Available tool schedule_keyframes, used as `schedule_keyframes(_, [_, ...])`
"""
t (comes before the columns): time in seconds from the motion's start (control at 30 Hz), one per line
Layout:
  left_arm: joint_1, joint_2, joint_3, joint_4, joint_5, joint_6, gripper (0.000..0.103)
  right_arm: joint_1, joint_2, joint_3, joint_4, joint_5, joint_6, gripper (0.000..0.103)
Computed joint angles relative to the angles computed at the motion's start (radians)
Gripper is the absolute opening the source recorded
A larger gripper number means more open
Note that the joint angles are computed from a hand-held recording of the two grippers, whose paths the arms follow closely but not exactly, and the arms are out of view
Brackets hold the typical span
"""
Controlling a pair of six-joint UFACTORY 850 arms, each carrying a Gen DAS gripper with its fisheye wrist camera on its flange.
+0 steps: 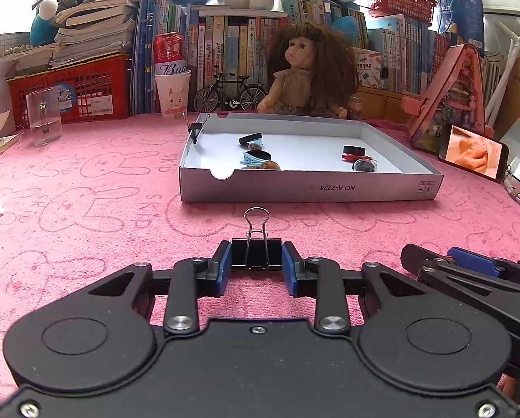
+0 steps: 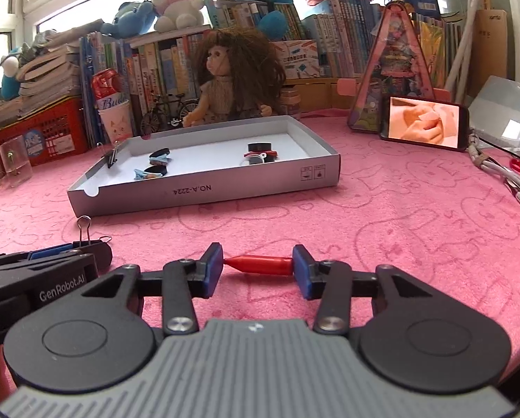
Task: Organize rigid objects
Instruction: 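Lift the binder clip and red marker and carry both toward the tray, then lower binder clip and marker into the tray and open both tools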
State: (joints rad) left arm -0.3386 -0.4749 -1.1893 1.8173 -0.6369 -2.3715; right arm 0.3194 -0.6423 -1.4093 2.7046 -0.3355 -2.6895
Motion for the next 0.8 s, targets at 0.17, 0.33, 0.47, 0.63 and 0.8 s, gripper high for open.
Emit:
schedule_keyframes(0.17, [-0.002, 0.007, -0.001, 0.011, -0.011, -0.004, 0.029, -0.008, -0.002, -0.007, -0.054, -0.026, 0.025, 0.049])
schedule_keyframes(0.33, [-0.001, 0.008, -0.01, 0.008, -0.012, 0.003, 0.029, -0.016, -0.006, -0.02, -0.067, -0.041, 0.032, 0.049])
schedule_keyframes(0.47, [0.003, 0.008, -0.023, 0.011, -0.007, 0.013, 0.029, -0.025, -0.011, -0.035, -0.084, -0.054, 0.04, 0.049])
schedule_keyframes(0.63, [0.013, 0.007, -0.043, 0.02, 0.004, 0.013, 0.029, -0.034, -0.023, -0.064, -0.107, -0.068, 0.059, 0.049])
schedule_keyframes(0.8, [0.02, 0.001, -0.063, 0.027, 0.005, 0.019, 0.029, -0.044, -0.04, -0.1, -0.133, -0.074, 0.084, 0.049])
